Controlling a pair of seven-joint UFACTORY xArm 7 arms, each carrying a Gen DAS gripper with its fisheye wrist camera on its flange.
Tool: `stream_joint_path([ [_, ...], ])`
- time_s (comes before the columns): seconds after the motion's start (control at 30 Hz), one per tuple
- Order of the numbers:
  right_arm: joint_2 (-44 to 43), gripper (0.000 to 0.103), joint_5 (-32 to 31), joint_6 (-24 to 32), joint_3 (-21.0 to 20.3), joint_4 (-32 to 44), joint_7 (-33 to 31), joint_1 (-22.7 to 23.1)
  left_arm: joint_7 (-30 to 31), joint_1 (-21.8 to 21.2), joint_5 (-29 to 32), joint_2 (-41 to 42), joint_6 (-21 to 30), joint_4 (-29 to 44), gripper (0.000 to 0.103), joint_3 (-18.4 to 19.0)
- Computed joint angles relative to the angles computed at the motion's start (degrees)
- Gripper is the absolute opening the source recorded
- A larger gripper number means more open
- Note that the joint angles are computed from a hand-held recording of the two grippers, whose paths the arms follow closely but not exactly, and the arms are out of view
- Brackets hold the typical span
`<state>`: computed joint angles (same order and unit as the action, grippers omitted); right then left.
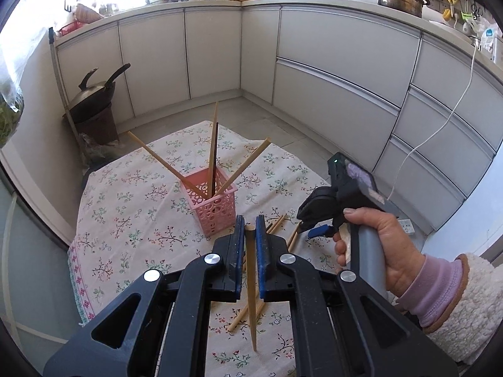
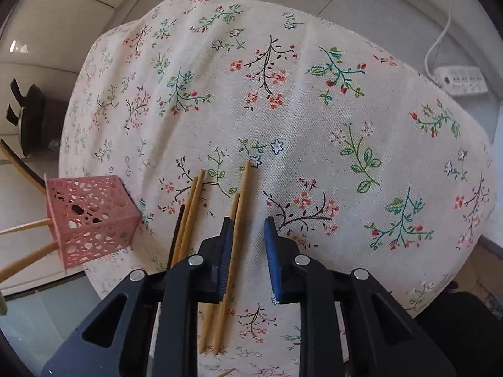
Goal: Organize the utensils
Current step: 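Grasp a wooden chopstick with the right tool while the left tool holds its chopstick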
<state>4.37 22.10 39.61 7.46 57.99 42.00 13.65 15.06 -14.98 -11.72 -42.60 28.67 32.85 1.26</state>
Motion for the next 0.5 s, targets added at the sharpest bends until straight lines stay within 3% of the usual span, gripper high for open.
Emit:
stream_joint_path([
  [0.13,2.1,0.022,-0.81,0.22,0.47,2.2,0.69,0.65,-0.01,0.35,0.23,-0.49,0.32,-0.15,0.007,0.15],
  [0.37,5.01,0.01,-12.54,1.82,0.59,6.37,6.22,3.55,-0.54,1.16,-0.02,-0.89,0.35,-0.1,0.007,0.79],
  [0.5,0.64,0.006,-5.65,-6.64,1.51,0.05,1.4,2.44,0.01,0.66,-1.22,-1.4,0.56,0.07,0.007,2.21],
])
